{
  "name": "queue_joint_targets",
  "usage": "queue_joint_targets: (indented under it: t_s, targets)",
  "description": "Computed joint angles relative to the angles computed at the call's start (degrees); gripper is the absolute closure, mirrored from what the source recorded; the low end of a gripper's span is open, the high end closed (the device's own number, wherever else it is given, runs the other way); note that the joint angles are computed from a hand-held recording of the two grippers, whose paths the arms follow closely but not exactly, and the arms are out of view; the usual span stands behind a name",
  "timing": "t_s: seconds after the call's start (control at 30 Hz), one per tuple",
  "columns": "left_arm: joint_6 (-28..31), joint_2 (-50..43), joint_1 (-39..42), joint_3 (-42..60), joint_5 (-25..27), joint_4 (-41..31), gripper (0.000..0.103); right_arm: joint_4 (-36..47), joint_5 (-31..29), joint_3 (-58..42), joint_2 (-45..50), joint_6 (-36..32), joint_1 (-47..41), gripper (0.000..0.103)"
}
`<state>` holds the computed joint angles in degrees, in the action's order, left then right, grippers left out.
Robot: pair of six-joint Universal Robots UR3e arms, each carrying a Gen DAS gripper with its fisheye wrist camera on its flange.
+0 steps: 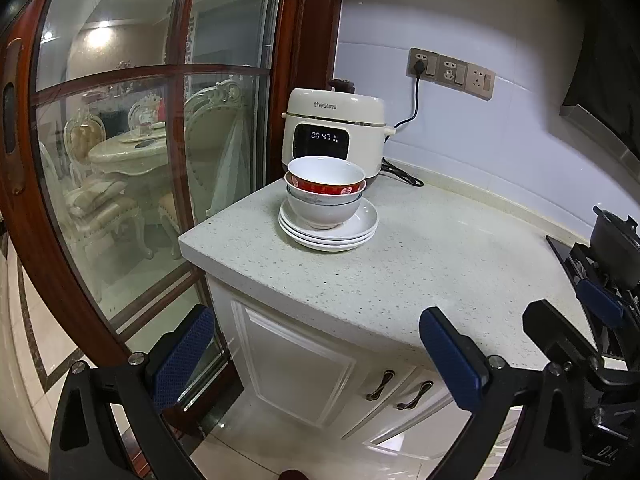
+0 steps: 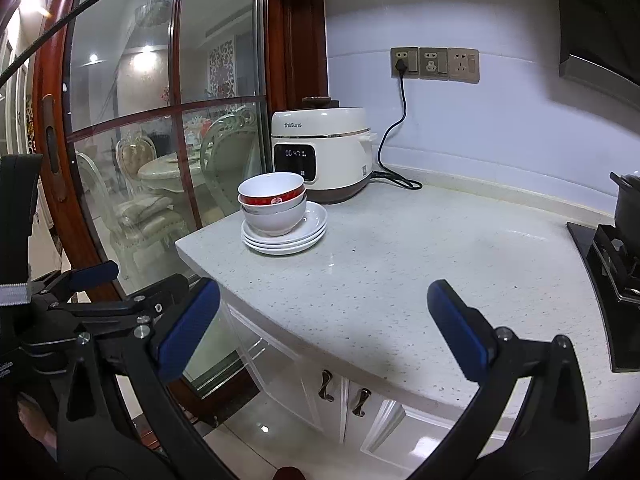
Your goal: Organize plates and bowls
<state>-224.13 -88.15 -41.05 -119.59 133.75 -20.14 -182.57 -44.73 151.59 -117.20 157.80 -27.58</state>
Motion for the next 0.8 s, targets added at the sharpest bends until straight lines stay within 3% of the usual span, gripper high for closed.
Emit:
queue_joint_targets:
  t_s: [0.3, 0.8]
  targets:
    - [1.45, 1.92, 1.55, -2.22, -1.05, 1.0, 0.0, -2.39, -3.23, -1.09, 2.83, 1.92, 3.83, 0.0]
    - [4.28, 5.11, 4.08, -5.53, -2.84, 3.37, 0.0, -0.24, -3.42, -1.22, 1.69, 1.62, 4.1, 0.0]
